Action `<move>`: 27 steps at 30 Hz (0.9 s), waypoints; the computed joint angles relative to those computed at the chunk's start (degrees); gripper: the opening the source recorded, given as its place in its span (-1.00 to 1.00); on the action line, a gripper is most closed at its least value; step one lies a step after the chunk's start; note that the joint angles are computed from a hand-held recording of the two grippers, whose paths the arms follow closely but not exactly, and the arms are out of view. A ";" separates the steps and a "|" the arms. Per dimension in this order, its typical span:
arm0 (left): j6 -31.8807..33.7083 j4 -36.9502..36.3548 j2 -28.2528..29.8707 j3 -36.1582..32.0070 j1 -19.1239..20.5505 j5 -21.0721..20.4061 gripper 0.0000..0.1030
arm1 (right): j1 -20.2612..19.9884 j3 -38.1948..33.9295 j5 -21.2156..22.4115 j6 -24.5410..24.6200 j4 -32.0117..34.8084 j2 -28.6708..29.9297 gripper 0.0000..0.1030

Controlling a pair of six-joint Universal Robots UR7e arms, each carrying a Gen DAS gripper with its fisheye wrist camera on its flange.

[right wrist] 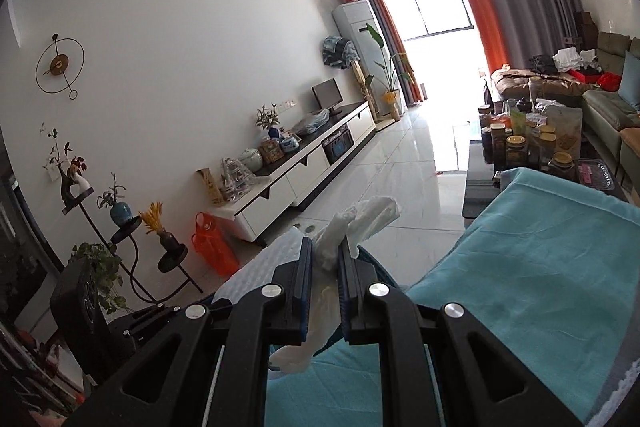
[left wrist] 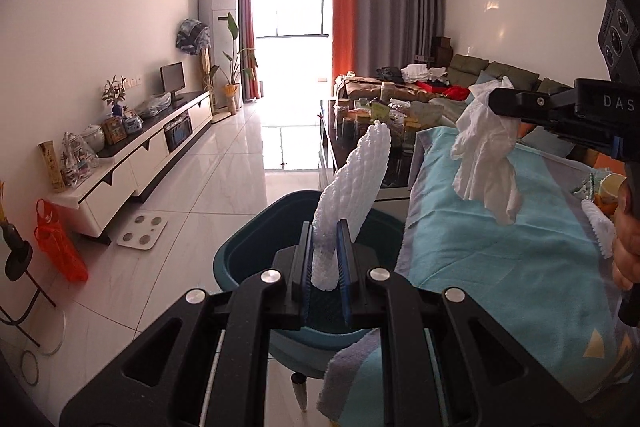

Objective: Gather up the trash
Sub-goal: 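Carry the foam net and tissue in both grippers over the teal bin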

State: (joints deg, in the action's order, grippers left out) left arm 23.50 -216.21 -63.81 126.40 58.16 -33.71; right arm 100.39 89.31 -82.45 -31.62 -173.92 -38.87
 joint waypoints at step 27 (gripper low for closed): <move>-8.62 10.88 13.34 -14.12 9.61 -0.56 -0.50 | 2.31 -20.13 -13.66 9.12 20.18 15.25 -0.56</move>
State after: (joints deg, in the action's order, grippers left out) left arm 14.88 -205.33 -50.46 112.27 67.77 -34.27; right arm 102.70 69.17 -96.12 -22.50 -153.75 -23.62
